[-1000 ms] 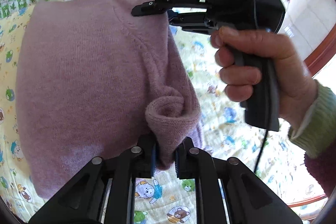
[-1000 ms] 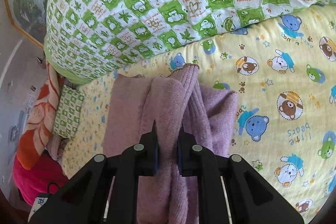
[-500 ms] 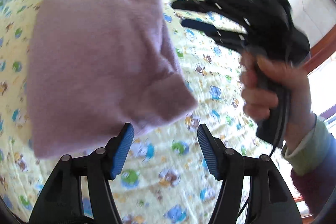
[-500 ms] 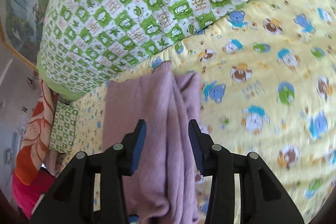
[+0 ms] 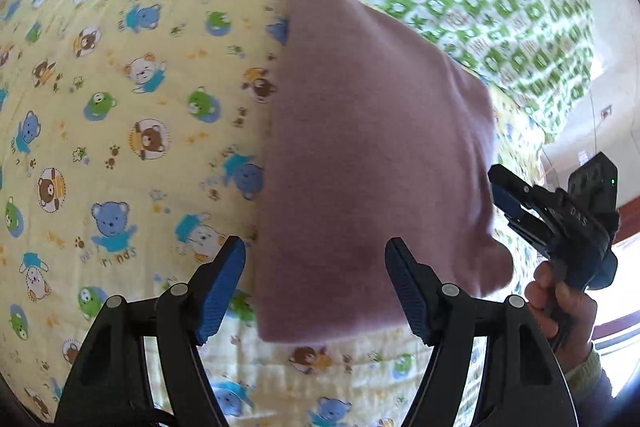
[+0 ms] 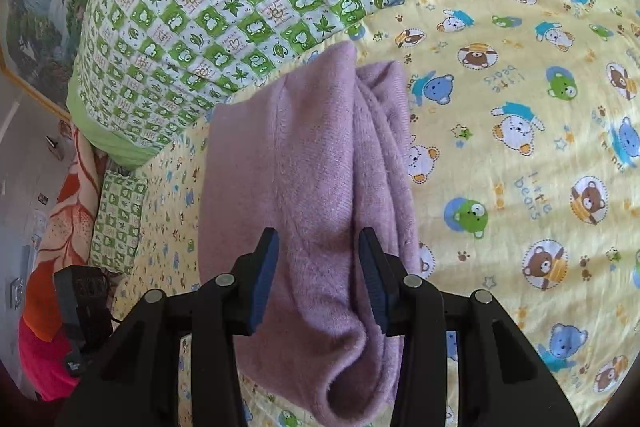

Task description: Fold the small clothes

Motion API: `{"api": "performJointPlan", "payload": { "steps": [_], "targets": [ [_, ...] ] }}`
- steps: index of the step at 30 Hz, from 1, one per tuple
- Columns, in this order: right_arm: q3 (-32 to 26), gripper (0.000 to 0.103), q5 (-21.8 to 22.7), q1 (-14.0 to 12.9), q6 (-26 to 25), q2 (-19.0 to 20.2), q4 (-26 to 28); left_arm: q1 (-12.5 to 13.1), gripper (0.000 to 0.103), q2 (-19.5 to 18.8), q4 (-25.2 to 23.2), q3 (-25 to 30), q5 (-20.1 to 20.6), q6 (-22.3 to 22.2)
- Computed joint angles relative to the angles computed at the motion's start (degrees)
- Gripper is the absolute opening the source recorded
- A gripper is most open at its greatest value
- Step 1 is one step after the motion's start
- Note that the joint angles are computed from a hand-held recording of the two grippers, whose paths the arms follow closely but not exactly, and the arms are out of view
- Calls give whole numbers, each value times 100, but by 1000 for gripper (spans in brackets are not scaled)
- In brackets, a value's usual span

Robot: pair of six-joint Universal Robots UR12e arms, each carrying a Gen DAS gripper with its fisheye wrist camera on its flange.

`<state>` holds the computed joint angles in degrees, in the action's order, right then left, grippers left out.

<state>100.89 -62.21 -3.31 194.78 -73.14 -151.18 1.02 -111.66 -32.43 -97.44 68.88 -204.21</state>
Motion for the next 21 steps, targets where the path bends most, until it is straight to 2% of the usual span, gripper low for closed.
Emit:
{"api": "performJointPlan", "payload": {
  "steps": [5, 7, 8, 10, 12, 13, 16, 21],
  "targets": [
    [-191, 43, -169, 118, 25, 180, 186, 156, 73, -112, -186, 56, -185, 34],
    [-215, 31, -122, 133, 68, 213, 157, 152, 73, -132, -186, 84, -180, 67],
    [-221, 16, -77, 133, 84, 209, 125, 155, 73, -138, -168, 108, -179, 103],
    [-225, 12, 90, 106, 115, 164, 8, 152, 74, -134, -146, 121, -195, 123],
    [-156, 11, 543, 10, 260, 94, -500, 160, 75, -130, -158, 127, -267, 144],
    [-135, 11, 628, -19, 293, 56, -664, 165, 75, -125, -171, 125, -292, 158],
    [-150, 11, 358, -30, 38, -40, -527, 100, 75, -213, -334, 278, -293, 265],
    [-21, 11, -352, -36, 28, 26, -111, 9, 77, -352, -699, 475, -236, 577]
  ]
}}
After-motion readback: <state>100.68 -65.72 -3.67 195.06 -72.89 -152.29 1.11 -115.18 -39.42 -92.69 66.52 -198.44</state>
